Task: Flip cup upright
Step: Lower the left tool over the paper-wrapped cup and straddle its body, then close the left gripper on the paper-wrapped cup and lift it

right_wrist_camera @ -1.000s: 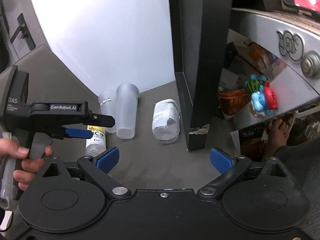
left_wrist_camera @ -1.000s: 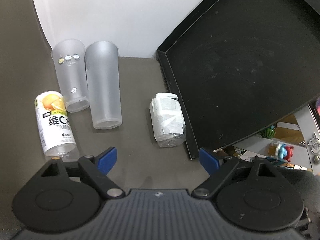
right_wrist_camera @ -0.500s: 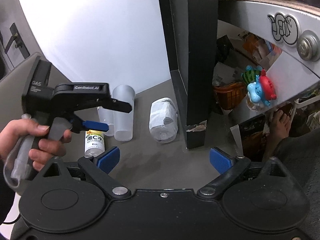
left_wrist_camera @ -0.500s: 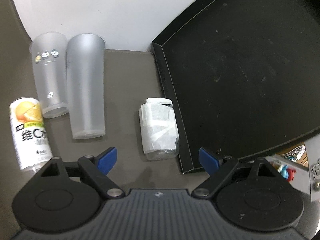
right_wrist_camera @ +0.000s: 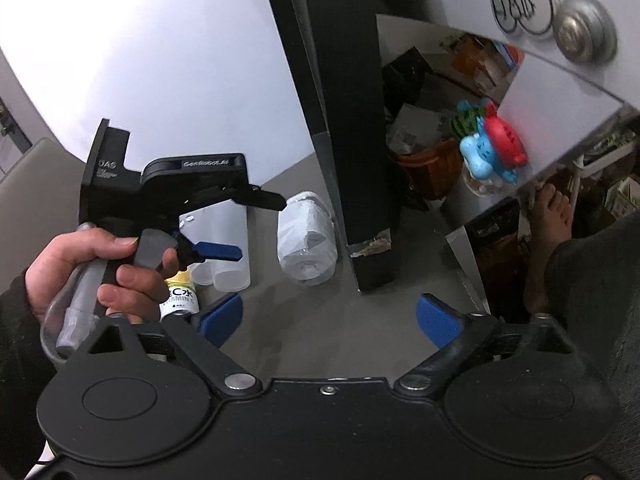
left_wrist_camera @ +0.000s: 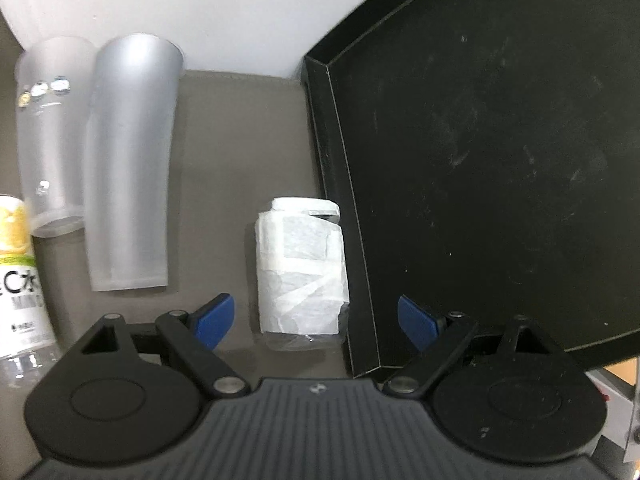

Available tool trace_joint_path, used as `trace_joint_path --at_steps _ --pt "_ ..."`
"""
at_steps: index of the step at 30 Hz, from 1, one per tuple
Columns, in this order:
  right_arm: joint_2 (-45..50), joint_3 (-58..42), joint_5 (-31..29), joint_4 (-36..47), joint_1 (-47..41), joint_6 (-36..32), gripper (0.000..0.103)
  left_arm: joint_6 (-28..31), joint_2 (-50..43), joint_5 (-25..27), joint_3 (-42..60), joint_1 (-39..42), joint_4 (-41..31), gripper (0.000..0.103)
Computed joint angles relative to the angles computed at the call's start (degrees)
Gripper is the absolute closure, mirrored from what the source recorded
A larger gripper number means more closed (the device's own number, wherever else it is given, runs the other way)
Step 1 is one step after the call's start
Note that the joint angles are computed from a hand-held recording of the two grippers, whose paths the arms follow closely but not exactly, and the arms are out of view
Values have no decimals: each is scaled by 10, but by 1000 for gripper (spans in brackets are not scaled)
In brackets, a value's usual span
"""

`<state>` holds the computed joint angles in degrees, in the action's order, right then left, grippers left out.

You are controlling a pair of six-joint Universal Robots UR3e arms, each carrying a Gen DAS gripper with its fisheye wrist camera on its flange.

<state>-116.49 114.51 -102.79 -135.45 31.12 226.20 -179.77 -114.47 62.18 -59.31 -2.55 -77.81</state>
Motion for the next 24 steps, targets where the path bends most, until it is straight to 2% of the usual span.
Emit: trace_joint_path --at_steps 2,13,15,18,24 --pt "-1 2 8 1 -4 0 18 -3 -17 12 16 -13 -2 14" --pt "-27 19 46 1 -36 6 17 -22 -69 60 33 -60 21 14" --pt "-28 19 47 -1 -38 6 16 -30 -73 68 35 -67 28 18" --pt "-25 17 50 4 -41 7 16 -37 -79 76 40 -72 28 37" --pt "-29 18 53 1 -42 13 16 -22 -40 61 -11 -50 40 40"
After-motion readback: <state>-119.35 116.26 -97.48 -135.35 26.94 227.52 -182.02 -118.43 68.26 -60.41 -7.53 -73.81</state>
